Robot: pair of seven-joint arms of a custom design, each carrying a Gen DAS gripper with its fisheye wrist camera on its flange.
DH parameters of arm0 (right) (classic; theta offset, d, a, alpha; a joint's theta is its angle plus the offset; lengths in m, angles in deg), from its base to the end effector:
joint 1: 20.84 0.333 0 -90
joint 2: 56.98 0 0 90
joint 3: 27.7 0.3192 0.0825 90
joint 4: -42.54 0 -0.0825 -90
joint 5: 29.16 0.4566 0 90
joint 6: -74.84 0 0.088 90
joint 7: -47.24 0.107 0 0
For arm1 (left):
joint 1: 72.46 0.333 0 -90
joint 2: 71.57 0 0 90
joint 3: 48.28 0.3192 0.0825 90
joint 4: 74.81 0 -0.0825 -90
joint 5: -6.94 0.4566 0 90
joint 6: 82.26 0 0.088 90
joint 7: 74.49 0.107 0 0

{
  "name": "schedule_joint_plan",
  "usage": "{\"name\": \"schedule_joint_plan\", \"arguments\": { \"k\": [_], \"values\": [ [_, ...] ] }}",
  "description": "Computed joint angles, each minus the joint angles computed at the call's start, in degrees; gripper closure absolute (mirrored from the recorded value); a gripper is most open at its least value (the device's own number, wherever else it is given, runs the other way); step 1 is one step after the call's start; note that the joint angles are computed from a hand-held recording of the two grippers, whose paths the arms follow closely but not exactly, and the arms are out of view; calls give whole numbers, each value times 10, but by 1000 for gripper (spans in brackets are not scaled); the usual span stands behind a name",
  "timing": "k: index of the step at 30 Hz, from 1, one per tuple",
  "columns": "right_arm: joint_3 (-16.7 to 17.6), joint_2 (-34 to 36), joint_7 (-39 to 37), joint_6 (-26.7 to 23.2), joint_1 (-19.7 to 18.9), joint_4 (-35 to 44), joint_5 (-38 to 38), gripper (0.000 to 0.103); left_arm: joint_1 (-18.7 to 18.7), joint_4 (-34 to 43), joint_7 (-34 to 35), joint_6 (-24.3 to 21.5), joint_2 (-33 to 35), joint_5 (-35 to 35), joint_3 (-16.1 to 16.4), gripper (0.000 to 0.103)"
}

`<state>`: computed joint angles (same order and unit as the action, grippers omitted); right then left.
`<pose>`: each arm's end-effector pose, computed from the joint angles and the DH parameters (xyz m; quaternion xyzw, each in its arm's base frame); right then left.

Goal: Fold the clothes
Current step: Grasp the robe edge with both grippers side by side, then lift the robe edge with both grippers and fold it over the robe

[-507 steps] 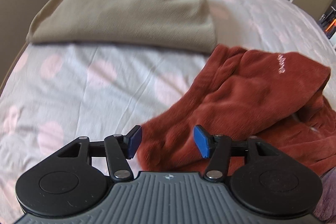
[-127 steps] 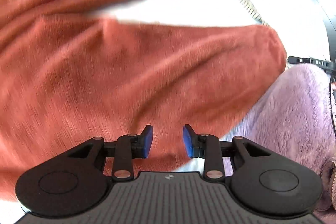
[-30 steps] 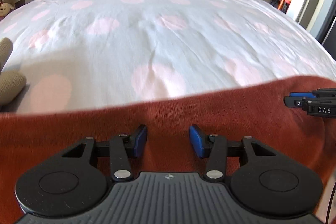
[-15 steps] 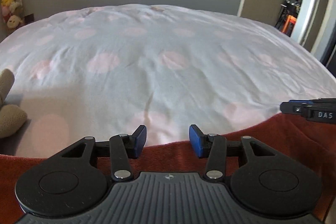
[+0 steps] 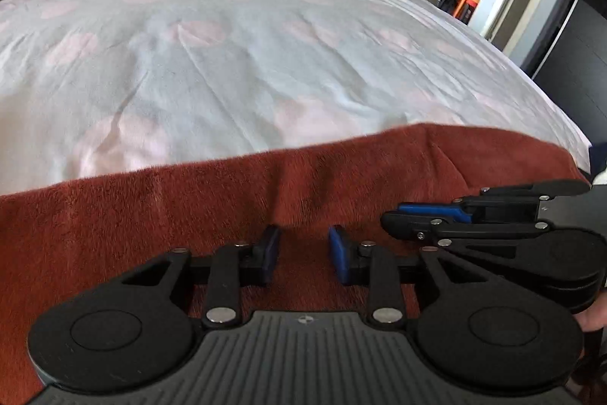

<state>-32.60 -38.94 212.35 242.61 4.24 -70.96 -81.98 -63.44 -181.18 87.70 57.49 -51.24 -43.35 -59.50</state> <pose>0.6305 0.2881 0.3163 -0.6263 0.6906 -0.2227 0.2849 0.7138 -0.0215 0.3177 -0.4163 0.8375 -0.3520 0.0372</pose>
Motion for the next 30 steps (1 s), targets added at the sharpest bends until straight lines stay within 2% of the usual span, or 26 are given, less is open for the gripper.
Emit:
{"name": "schedule_joint_plan", "arguments": {
  "k": [3, 6, 9, 12, 14, 16, 17, 20, 22, 25, 27, 30],
  "values": [
    [-11, 27, 2, -7, 7, 36, -17, 96, -1, 19, -5, 7, 17, -8, -4, 87],
    [-24, 47, 24, 6, 10, 58, -22, 99, 0, 36, -10, 14, 34, -17, -11, 93],
    [-23, 56, 9, 16, 2, 69, -1, 102, 3, 59, -32, 7, 51, -19, -15, 96],
    [-1, 49, -35, 34, -24, 59, 63, 102, 9, 64, -44, -2, 48, -19, -17, 97],
    [-22, 29, -18, 60, -11, 35, 67, 99, 17, 51, -46, -16, 29, -24, -17, 93],
    [-62, -4, 27, 64, 27, 5, 23, 89, 23, 34, -41, -34, 5, -29, -13, 83],
    [-72, -23, 50, 61, 39, -10, -7, 81, 26, 19, -25, -42, -11, -31, -10, 82],
    [-83, -87, 139, 45, 62, -65, -113, 79, 28, -47, 32, -50, -73, -48, 4, 82],
    [-72, -130, 194, 20, 69, -103, -171, 79, 25, -91, 55, -62, -113, -59, 20, 82],
    [-38, -181, 239, -32, 69, -157, -202, 79, 14, -163, 75, -65, -173, -61, 46, 82],
    [-17, -200, 253, -51, 63, -184, -194, 79, 2, -200, 77, -49, -197, -44, 60, 82],
    [7, -190, 217, -56, 48, -199, -116, 79, -5, -212, 59, -48, -192, -17, 77, 80]
  ]
}}
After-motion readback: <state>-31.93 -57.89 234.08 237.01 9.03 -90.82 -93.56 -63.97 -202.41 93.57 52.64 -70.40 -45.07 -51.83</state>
